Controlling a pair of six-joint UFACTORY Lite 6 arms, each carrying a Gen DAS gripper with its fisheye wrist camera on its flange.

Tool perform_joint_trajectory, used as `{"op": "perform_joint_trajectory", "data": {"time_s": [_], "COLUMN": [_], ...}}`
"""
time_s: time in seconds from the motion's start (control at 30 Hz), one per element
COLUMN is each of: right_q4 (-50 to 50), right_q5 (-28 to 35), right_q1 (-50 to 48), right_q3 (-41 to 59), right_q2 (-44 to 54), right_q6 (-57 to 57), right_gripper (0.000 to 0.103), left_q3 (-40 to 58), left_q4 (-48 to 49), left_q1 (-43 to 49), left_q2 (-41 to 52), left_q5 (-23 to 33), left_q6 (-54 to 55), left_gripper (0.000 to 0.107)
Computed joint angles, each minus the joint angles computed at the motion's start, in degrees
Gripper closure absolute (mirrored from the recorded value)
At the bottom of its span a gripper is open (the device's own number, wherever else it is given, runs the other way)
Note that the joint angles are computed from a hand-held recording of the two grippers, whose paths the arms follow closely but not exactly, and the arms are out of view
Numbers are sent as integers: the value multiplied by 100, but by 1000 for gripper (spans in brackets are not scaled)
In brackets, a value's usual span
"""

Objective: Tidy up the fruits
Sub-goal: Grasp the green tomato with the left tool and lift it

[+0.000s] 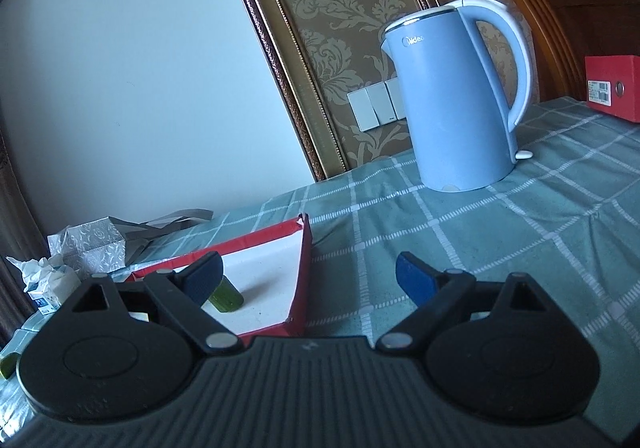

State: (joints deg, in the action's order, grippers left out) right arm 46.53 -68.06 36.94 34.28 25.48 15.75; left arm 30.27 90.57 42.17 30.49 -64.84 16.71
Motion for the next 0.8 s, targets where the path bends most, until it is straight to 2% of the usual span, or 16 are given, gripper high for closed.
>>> {"op": "perform_joint_trajectory", "data": {"time_s": [0.27,0.37,0.4,0.53,0.7,0.8], "right_q4": [-35,-25,-35,-40,-25,-37], "right_q5": [-42,-20,-18,-14,10,12], "right_q1": [15,27,23,17,25,19], "right_q3": [-19,5,-1,1,23,16], "right_q2": [-14,-5,-14,-14,-12,-16], "right_q6": [8,-53,-54,-51,-69,-61], "right_gripper": [11,11,10,11,10,10], "left_q3": [-19,34,46,122,182,150], "left_q4": [-374,-448,-492,-462,-258,-277], "left_q1": [-341,-588,-671,-722,-745,-761], "left_q2": [43,-52,-86,-33,-2,-12], "left_q5": [323,685,810,841,881,885], "left_q6": [1,-261,-342,-482,-616,-605], "left_gripper": [24,38,39,40,58,63]}}
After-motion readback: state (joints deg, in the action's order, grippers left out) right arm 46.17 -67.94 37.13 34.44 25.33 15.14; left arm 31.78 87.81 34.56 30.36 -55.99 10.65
